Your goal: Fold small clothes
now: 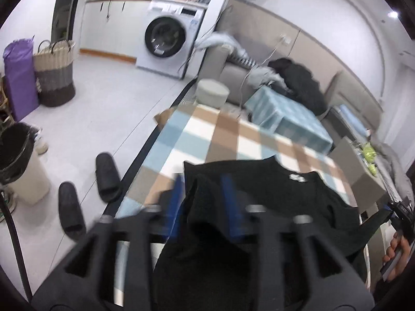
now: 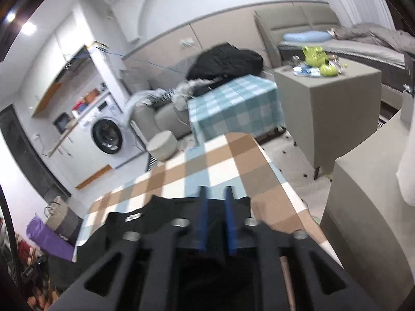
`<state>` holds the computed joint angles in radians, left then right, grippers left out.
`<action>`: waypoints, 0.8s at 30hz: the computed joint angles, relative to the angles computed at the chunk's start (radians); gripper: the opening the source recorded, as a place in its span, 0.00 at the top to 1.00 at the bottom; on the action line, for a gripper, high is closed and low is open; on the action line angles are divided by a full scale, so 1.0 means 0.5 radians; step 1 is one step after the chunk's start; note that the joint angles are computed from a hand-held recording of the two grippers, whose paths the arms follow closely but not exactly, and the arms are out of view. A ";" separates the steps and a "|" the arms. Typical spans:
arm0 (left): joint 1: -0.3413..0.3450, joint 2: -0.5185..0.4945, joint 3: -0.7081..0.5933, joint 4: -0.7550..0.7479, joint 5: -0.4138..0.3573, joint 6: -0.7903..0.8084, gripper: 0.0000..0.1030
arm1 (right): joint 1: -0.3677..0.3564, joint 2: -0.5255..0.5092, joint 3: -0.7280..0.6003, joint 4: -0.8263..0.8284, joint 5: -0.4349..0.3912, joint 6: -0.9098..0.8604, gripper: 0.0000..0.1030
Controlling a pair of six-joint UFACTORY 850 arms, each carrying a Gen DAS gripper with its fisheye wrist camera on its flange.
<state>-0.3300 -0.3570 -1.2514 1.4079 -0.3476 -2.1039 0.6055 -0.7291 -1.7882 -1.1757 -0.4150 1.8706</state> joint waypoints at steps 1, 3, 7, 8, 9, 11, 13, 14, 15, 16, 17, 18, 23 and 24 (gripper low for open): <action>-0.002 0.007 0.010 0.024 -0.017 -0.019 0.43 | -0.004 -0.005 -0.002 0.024 -0.005 -0.019 0.57; -0.022 0.034 0.073 0.276 -0.067 -0.242 0.35 | -0.005 0.025 0.056 0.022 0.028 -0.051 0.57; -0.055 0.058 0.166 0.243 -0.054 -0.186 0.31 | 0.011 0.106 0.225 0.110 0.054 -0.170 0.53; -0.062 0.060 0.183 0.232 -0.042 -0.179 0.31 | 0.014 0.128 0.270 0.156 0.073 -0.212 0.53; -0.068 0.054 0.192 0.188 -0.017 -0.130 0.31 | 0.019 0.154 0.322 0.183 0.086 -0.226 0.53; -0.082 0.037 0.206 0.137 0.015 -0.095 0.31 | 0.029 0.205 0.422 0.180 0.145 -0.173 0.53; -0.086 0.021 0.225 0.185 0.070 -0.179 0.31 | 0.046 0.260 0.517 0.138 0.206 -0.080 0.53; -0.085 0.010 0.223 0.171 0.100 -0.177 0.31 | 0.059 0.293 0.571 0.039 0.231 0.040 0.53; -0.085 0.001 0.222 0.163 0.124 -0.182 0.31 | 0.075 0.330 0.627 -0.090 0.245 0.183 0.53; -0.091 -0.002 0.226 0.201 0.131 -0.224 0.31 | 0.087 0.368 0.679 -0.183 0.252 0.285 0.53; -0.088 -0.004 0.228 0.246 0.144 -0.260 0.31 | 0.099 0.398 0.717 -0.236 0.253 0.350 0.52; -0.094 -0.007 0.230 0.292 0.146 -0.299 0.31 | 0.108 0.437 0.769 -0.329 0.273 0.465 0.52; -0.105 -0.049 0.187 0.305 0.191 -0.318 0.31 | 0.113 0.460 0.836 -0.573 0.608 0.776 0.49; -0.108 -0.057 0.175 0.275 0.199 -0.286 0.31 | 0.121 0.435 0.809 -0.512 0.630 0.716 0.49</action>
